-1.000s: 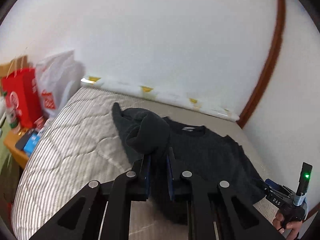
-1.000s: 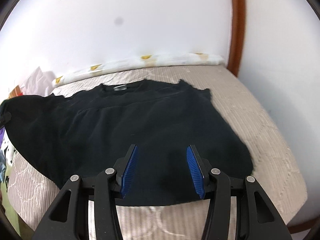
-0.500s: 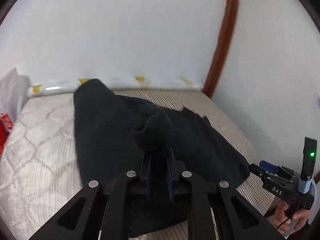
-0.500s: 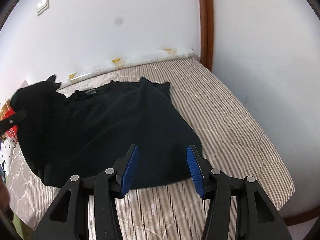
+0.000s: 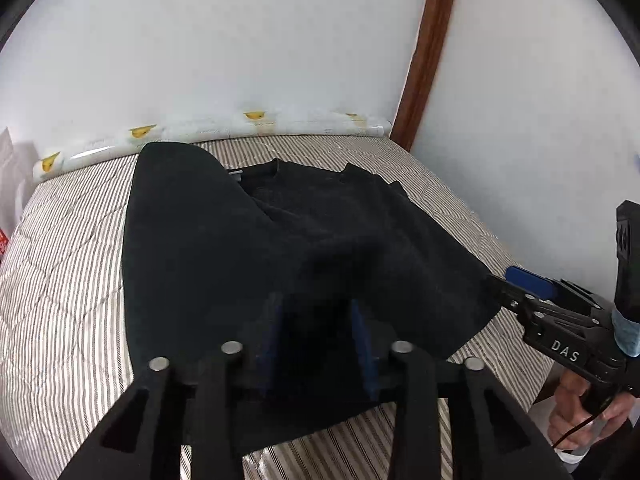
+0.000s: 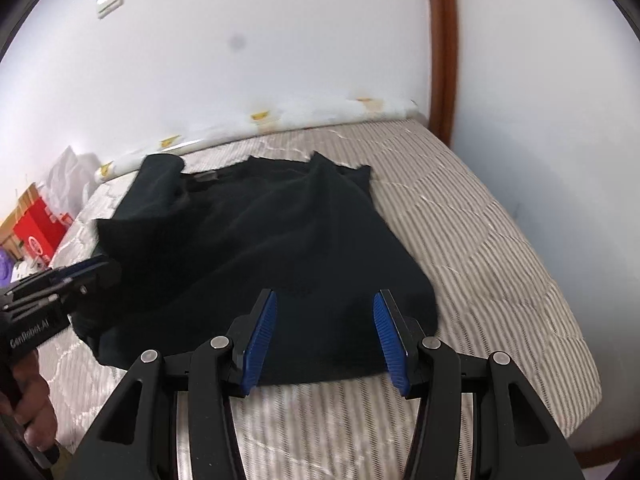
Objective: Fold small clothes
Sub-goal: 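Grasp one end of the black sweatshirt bundle with both grippers, then lift the bundle end and fold it over onto the other half with both grippers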
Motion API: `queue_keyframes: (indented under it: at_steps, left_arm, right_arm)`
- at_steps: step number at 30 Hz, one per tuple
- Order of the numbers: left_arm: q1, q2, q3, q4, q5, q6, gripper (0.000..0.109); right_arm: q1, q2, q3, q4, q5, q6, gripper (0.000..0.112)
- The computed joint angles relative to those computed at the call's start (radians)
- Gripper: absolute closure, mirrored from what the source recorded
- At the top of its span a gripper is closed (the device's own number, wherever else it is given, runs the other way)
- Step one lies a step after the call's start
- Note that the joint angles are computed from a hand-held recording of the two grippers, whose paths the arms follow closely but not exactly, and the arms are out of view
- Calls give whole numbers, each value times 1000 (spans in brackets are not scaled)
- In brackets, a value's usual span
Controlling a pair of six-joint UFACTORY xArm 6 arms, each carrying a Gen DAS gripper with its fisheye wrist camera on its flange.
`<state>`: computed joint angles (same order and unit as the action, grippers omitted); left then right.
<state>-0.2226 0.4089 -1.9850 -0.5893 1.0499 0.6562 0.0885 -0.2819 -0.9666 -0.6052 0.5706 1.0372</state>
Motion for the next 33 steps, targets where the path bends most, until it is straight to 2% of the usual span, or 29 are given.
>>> queue_keyframes:
  at_steps: [7, 9, 10, 14, 19, 25, 29, 31, 32, 33]
  left_arm:
    - [68, 0, -9, -91, 40, 31, 71]
    - [108, -7, 7, -128, 49, 54, 55]
    - [122, -6, 10, -138, 54, 63, 51]
    - [180, 25, -2, -121, 84, 67, 51]
    - [238, 56, -12, -154, 160, 93, 51]
    - [240, 50, 26, -150, 182, 157, 51]
    - [219, 57, 30, -125, 191, 181, 51]
    - [208, 70, 19, -117, 184, 164, 51]
    - [205, 80, 6, -117, 186, 152, 51]
    - [202, 95, -14, -119, 191, 133, 51]
  right_arm:
    - [46, 57, -76, 23, -23, -31, 60]
    - [54, 72, -95, 44, -43, -42, 57]
    - [59, 81, -106, 52, -52, -46, 56]
    - [75, 121, -143, 90, -103, -61, 47]
    - [102, 241, -248, 188, -124, -127, 46]
    - [112, 390, -370, 292, -100, -184, 46]
    - [100, 467, -424, 389, -128, -229, 46]
    - [93, 500, -451, 420, -145, -236, 47]
    - [90, 511, -460, 430, -159, -240, 54]
    - [88, 520, -470, 434, -171, -251, 68]
